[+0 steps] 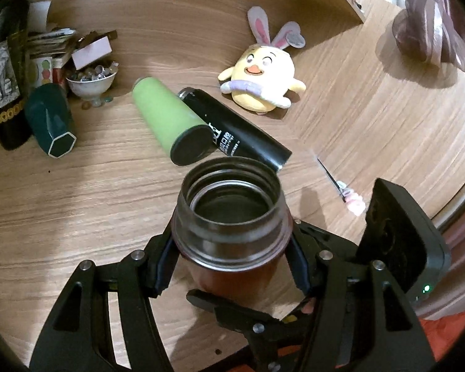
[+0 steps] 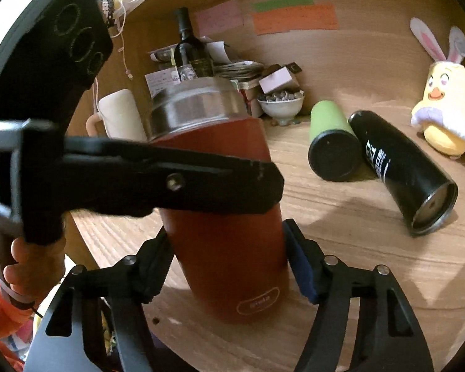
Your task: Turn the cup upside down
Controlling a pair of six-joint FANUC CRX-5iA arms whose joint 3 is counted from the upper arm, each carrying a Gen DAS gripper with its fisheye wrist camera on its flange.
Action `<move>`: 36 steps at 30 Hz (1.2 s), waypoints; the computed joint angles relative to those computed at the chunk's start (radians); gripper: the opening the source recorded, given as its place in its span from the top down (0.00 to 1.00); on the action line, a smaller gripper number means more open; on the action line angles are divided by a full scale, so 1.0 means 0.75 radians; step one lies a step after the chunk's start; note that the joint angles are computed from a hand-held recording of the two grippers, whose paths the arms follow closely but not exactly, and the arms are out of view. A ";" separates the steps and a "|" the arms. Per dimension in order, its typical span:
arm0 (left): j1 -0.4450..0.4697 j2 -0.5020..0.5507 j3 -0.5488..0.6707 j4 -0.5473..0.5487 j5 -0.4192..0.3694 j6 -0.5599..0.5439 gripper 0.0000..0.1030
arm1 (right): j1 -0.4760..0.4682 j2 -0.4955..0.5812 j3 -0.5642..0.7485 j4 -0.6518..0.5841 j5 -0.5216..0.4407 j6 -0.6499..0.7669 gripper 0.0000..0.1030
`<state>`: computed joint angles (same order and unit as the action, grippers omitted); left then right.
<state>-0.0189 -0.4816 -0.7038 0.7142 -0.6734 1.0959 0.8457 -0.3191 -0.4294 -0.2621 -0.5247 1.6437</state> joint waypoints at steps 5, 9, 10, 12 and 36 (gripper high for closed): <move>-0.004 -0.015 0.017 -0.114 0.076 0.041 0.23 | 0.016 0.007 -0.014 0.046 0.044 -0.053 0.41; 0.015 0.024 0.011 -0.050 0.052 -0.039 0.19 | -0.013 0.041 0.029 -0.010 0.019 -0.014 0.43; 0.017 0.036 0.016 -0.060 0.048 -0.033 0.16 | -0.020 0.051 0.040 -0.022 0.008 -0.003 0.43; 0.018 0.055 0.023 -0.082 0.053 -0.007 0.13 | -0.028 0.071 0.056 -0.037 -0.016 0.001 0.43; 0.129 0.075 -0.028 0.017 -0.060 -0.039 0.07 | 0.009 0.116 0.066 -0.016 -0.031 0.004 0.43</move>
